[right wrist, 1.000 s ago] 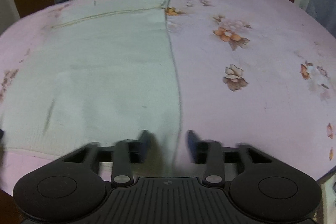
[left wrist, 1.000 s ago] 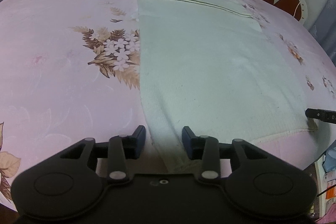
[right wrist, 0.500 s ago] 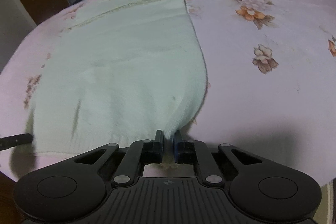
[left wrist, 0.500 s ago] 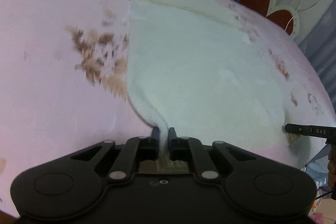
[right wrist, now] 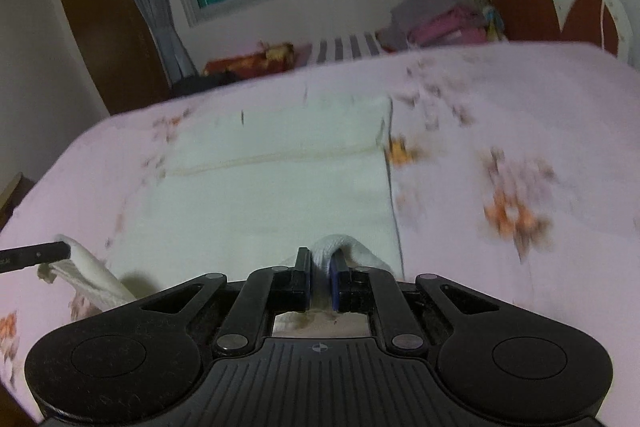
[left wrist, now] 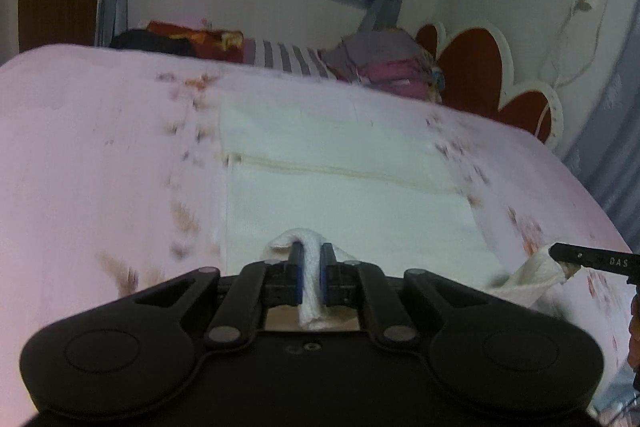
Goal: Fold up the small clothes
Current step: 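Close both tools on the ribbed hem of the mint sweater, then lift the hem with both tools and fold it over toward the collar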
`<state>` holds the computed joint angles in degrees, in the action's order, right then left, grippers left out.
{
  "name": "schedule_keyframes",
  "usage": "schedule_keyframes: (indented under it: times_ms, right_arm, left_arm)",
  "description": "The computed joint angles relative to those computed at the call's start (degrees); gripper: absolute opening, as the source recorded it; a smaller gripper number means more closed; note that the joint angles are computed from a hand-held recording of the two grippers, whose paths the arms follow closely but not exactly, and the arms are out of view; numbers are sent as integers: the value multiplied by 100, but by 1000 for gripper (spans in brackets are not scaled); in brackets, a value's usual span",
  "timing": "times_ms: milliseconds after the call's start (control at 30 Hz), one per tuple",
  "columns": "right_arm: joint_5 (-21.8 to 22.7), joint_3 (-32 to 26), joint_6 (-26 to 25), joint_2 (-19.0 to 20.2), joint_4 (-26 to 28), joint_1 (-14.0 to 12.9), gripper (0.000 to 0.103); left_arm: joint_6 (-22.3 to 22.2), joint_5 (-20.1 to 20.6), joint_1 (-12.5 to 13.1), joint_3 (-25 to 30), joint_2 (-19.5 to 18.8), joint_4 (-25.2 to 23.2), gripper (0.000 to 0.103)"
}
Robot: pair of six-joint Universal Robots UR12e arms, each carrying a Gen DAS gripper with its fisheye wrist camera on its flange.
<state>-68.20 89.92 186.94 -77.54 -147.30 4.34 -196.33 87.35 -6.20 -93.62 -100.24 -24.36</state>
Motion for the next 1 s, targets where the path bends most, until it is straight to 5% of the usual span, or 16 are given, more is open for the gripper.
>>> schedule_keyframes:
  times_ms: [433,733,1000]
  right_arm:
    - [-29,-1695,304,1463,-385,55,8]
    - [56,-3223,669,2566,249,61,8]
    - [13,-4249,1012,3282,1013,62,8]
  left_arm:
    - [-5,477,67,1477,-1214,71,7]
    - [-136,876,113,2544,-2043,-308,7]
    - [-146,1184,111,3327,-2589,-1115,7]
